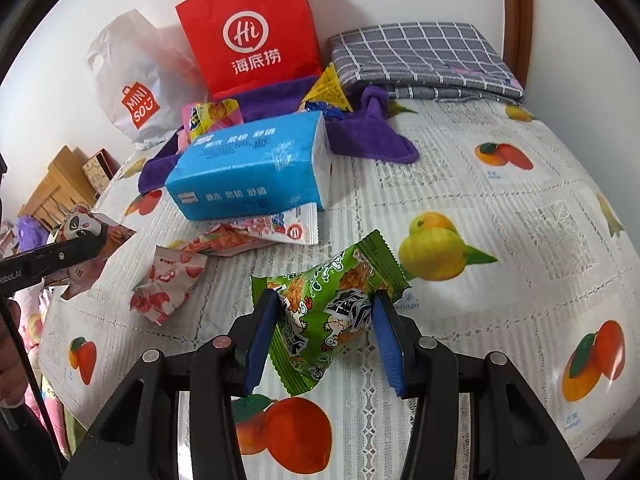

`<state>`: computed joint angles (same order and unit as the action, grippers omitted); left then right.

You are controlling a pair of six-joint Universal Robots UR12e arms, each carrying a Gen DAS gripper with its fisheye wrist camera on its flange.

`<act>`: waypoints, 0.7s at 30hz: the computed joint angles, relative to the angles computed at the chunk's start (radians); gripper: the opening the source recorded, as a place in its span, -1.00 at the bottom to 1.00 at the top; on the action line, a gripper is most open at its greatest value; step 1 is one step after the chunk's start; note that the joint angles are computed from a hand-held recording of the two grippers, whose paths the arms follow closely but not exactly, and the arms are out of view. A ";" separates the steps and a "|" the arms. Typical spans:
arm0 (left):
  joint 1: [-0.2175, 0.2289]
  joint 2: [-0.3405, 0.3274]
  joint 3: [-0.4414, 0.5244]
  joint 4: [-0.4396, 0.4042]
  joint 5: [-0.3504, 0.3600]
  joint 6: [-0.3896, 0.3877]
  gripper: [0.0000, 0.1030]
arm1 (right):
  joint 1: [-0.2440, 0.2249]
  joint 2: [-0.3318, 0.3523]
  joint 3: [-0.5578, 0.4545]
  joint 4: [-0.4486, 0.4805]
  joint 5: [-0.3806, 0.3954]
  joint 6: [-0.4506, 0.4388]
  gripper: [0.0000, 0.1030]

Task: Organize snacks
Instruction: 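Grasp the green snack packet with the right tool while the left tool grasps a pink-white packet, then carry the pink-white packet with the left tool while the right tool carries the green packet to the towel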

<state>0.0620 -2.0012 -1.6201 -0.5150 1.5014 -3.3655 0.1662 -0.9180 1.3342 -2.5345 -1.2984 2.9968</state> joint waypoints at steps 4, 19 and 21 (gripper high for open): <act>-0.008 0.000 0.007 0.011 0.007 0.001 -0.21 | 0.000 -0.002 -0.006 -0.008 -0.005 -0.004 -0.07; -0.016 -0.004 0.034 0.027 -0.036 -0.010 -0.21 | 0.003 -0.006 -0.036 -0.039 -0.002 -0.011 -0.07; -0.016 -0.005 0.040 0.028 -0.031 -0.009 -0.21 | 0.005 -0.005 -0.044 -0.044 -0.001 -0.014 -0.07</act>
<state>0.0462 -2.0062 -1.5796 -0.4870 1.4706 -3.3747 0.1713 -0.9227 1.2903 -2.5788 -1.2996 2.9823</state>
